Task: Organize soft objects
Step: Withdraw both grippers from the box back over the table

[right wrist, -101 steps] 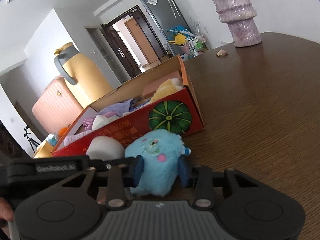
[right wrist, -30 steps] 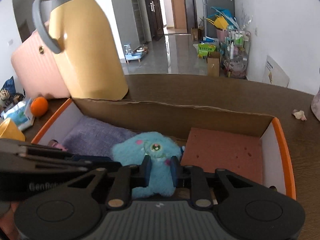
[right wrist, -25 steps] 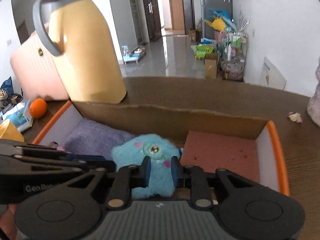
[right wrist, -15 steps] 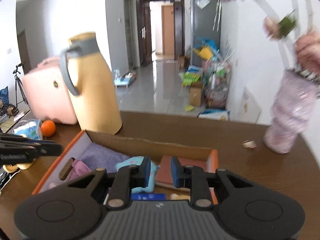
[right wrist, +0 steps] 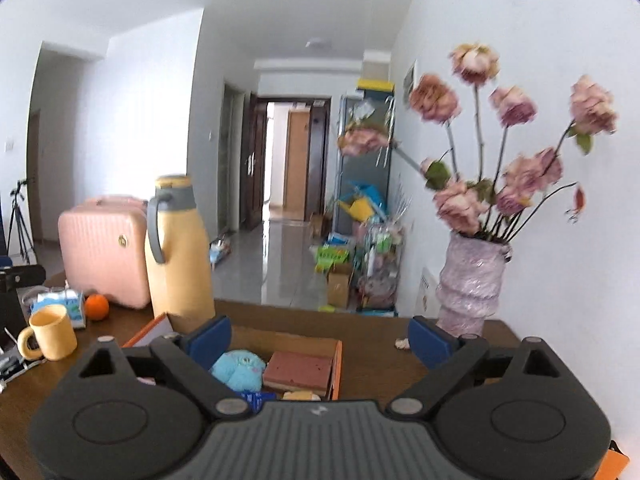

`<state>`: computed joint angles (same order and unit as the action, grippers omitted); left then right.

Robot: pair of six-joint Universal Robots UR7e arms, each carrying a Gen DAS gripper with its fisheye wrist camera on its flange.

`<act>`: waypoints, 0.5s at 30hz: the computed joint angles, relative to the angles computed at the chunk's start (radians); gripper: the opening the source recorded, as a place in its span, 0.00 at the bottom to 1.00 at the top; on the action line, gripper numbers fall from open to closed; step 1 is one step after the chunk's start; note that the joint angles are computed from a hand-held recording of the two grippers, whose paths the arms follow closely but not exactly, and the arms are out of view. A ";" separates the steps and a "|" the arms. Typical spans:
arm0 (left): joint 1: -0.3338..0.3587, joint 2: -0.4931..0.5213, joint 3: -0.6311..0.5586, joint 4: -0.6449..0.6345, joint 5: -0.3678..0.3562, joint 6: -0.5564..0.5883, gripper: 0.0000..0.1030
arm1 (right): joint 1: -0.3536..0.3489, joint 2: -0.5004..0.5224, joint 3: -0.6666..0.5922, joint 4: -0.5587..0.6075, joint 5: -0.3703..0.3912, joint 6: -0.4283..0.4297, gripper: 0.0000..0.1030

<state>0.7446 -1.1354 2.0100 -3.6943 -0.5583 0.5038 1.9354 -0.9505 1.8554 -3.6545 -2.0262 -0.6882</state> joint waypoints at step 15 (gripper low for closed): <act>-0.210 -0.262 0.417 0.040 0.070 -0.234 1.00 | 0.040 -0.094 0.343 -0.308 0.013 0.040 0.95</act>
<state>0.5342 -1.3976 2.4269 -3.6539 -0.4882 0.2698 1.9752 -1.0443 2.1987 -3.9630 -2.0130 -0.6486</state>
